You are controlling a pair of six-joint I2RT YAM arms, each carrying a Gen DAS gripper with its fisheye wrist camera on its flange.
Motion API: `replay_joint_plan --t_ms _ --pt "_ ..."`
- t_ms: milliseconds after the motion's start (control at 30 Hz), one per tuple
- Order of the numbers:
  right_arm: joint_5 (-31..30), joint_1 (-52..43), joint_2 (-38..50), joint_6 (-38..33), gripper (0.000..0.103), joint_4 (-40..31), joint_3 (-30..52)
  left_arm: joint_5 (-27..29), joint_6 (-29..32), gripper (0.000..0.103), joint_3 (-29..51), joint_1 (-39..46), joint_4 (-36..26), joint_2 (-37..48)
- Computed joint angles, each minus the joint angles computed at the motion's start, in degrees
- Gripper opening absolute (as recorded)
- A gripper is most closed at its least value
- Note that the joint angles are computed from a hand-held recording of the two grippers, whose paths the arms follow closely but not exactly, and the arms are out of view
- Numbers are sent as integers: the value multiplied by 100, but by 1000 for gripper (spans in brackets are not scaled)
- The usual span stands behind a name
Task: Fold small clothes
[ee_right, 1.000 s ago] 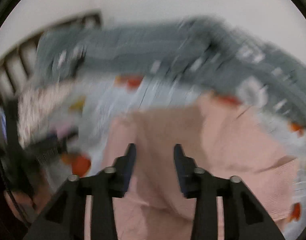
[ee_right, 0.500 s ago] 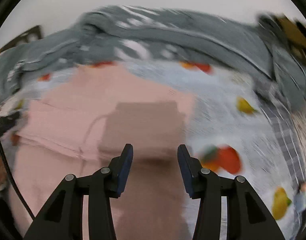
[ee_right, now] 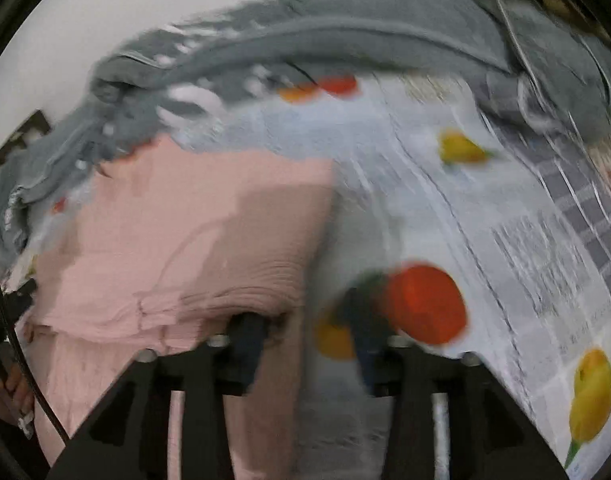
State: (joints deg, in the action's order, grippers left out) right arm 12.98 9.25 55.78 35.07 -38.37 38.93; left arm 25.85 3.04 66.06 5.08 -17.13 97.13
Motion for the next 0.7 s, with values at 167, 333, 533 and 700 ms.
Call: replay_joint_plan --t_ms 167,333,533,700 --pt "598 579 -687 -320 47 -740 274 41 215 82 -2 -157 -41 -55" --pt "448 353 -309 -770 55 -95 499 -160 406 82 92 -320 -291 4" --pt "156 -298 1404 -854 55 347 879 -447 399 82 308 -488 -396 240" --pt "-390 -775 1650 -997 52 844 834 -621 421 39 533 -719 -326 463"
